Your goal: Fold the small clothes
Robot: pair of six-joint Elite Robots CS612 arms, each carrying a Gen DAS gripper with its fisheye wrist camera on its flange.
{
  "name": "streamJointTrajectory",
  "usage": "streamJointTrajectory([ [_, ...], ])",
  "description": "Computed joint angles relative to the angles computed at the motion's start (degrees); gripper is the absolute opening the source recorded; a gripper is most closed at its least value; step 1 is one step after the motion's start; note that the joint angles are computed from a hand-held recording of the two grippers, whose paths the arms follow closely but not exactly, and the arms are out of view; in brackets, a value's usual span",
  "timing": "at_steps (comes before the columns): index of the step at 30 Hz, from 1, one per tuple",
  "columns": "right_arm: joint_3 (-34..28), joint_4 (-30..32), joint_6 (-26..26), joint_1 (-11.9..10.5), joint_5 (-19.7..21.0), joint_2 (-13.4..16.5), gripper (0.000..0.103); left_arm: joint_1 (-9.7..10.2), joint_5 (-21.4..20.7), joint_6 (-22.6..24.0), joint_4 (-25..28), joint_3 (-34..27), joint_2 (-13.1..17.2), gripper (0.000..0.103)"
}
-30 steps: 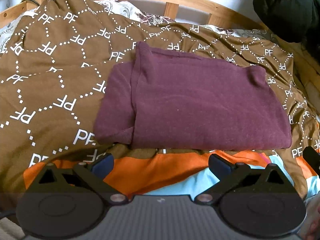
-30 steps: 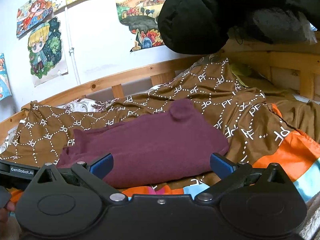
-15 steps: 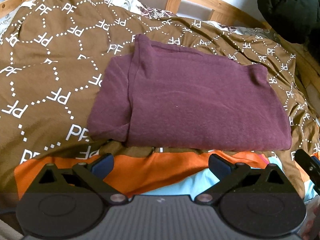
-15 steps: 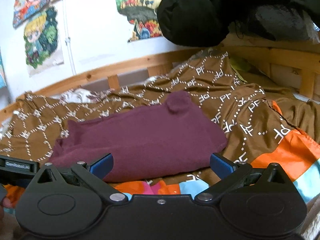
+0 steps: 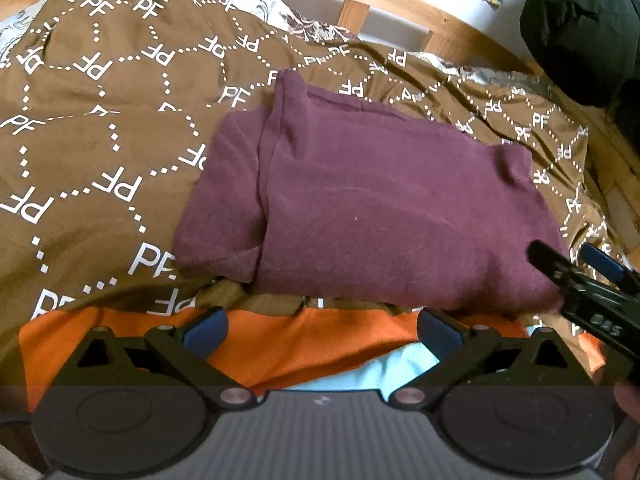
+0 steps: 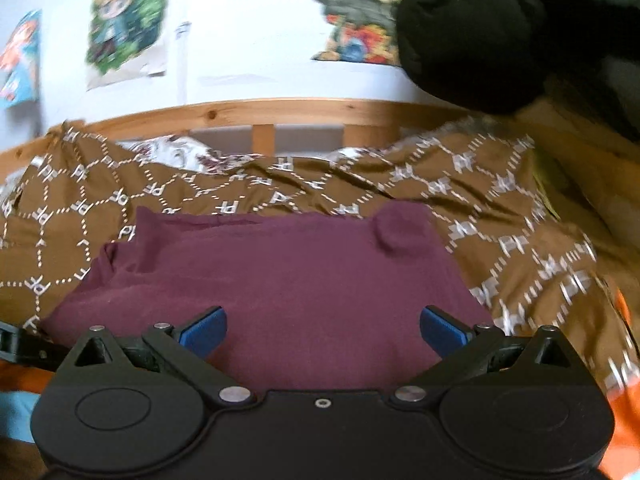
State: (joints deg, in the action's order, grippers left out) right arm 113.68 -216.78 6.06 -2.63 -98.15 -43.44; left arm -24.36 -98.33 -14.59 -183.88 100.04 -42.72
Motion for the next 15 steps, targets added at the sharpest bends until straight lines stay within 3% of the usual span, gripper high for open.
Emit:
streamJointTrajectory([
  [6,-3.9,1.2,-7.0,0.2,2.0,2.2,0.102,0.24,1.0,-5.7,-3.9,-1.0,1.3,0.102],
  [11,-5.5,3.2,-5.1,0.4,1.9,3.6,0.102,0.86,0.4,-13.4,0.0,-4.2,3.1,0.102],
  [15,-5.6,4.0,-3.5,0.3,2.1,4.1,0.102,0.97,0.8,-16.6,1.7,-5.8,4.2,0.102],
])
